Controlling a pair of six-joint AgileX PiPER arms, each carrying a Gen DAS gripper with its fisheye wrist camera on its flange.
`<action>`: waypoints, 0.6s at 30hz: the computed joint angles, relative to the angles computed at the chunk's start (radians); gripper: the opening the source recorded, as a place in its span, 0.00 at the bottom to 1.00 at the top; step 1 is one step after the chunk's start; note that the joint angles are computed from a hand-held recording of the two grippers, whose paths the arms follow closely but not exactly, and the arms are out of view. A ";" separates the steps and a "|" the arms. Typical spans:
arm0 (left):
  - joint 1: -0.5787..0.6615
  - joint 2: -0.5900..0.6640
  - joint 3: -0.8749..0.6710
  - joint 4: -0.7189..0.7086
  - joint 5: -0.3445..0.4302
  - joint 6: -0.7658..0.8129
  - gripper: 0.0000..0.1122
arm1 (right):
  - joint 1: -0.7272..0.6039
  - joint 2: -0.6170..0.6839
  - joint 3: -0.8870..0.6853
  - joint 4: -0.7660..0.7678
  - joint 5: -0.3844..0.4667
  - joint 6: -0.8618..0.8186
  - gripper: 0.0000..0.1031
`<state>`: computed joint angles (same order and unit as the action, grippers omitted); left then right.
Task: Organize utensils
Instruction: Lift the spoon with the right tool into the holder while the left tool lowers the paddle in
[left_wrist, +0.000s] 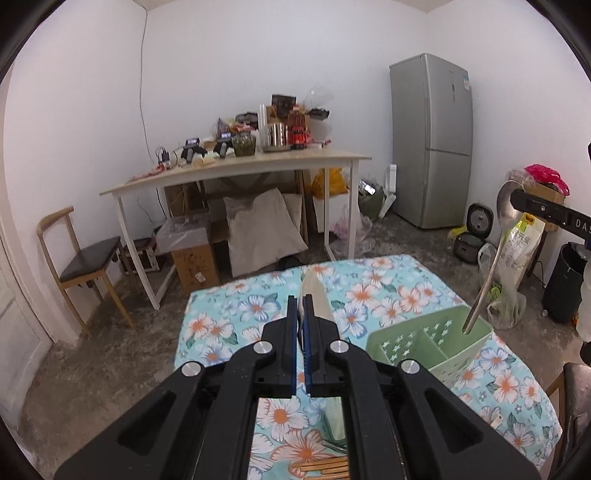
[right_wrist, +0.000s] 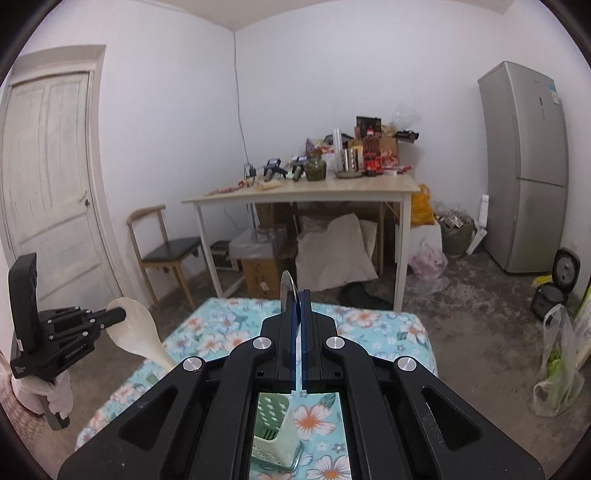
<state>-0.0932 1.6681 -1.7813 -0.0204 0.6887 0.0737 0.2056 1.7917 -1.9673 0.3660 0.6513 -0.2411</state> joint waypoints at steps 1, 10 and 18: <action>-0.001 0.004 0.005 -0.003 0.000 -0.001 0.02 | 0.003 0.002 0.006 -0.005 -0.002 0.003 0.00; 0.040 0.071 0.016 -0.152 0.019 0.060 0.03 | 0.023 0.016 0.064 -0.029 0.013 0.019 0.00; 0.127 0.075 0.025 -0.422 0.073 0.159 0.17 | 0.031 0.014 0.102 -0.010 0.043 -0.007 0.06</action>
